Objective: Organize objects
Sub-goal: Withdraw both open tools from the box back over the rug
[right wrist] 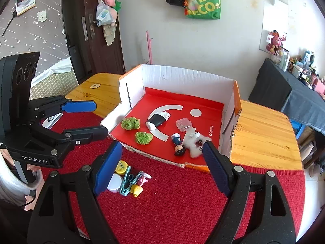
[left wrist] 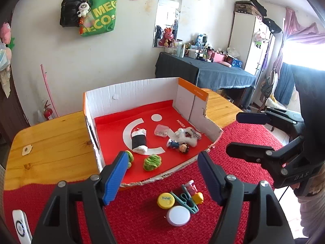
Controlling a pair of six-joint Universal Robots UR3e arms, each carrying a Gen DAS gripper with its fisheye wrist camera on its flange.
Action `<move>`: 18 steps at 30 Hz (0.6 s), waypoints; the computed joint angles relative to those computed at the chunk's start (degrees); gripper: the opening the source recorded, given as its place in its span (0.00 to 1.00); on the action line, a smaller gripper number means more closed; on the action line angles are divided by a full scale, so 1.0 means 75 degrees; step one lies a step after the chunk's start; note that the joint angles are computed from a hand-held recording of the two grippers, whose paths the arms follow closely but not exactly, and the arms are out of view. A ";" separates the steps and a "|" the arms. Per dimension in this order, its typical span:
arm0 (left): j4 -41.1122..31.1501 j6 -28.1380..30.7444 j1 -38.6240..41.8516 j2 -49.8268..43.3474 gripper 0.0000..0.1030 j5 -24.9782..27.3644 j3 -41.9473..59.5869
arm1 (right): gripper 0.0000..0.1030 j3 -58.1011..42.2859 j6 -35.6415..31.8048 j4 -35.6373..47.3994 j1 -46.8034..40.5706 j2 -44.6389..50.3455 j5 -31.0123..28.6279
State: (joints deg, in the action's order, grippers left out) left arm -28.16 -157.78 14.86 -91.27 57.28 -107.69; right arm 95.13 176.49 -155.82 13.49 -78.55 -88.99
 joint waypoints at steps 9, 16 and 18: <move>0.1162 -0.0282 -0.0107 0.0498 0.82 0.0388 -0.1052 | 0.84 0.1077 0.0454 -0.1162 0.0304 -0.0285 -0.0543; 0.1934 -0.0606 -0.0143 0.0619 0.86 0.0597 -0.1761 | 0.88 0.1747 0.0919 -0.2090 0.0404 -0.0191 -0.0905; 0.2231 -0.0730 -0.0125 0.0621 0.88 0.0668 -0.2012 | 0.88 0.1891 0.1046 -0.2330 0.0437 -0.0103 -0.1034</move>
State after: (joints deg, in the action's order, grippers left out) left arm -11.43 -163.26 13.92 -86.62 62.30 -122.78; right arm 109.31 184.33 -173.30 16.77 -79.32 -96.74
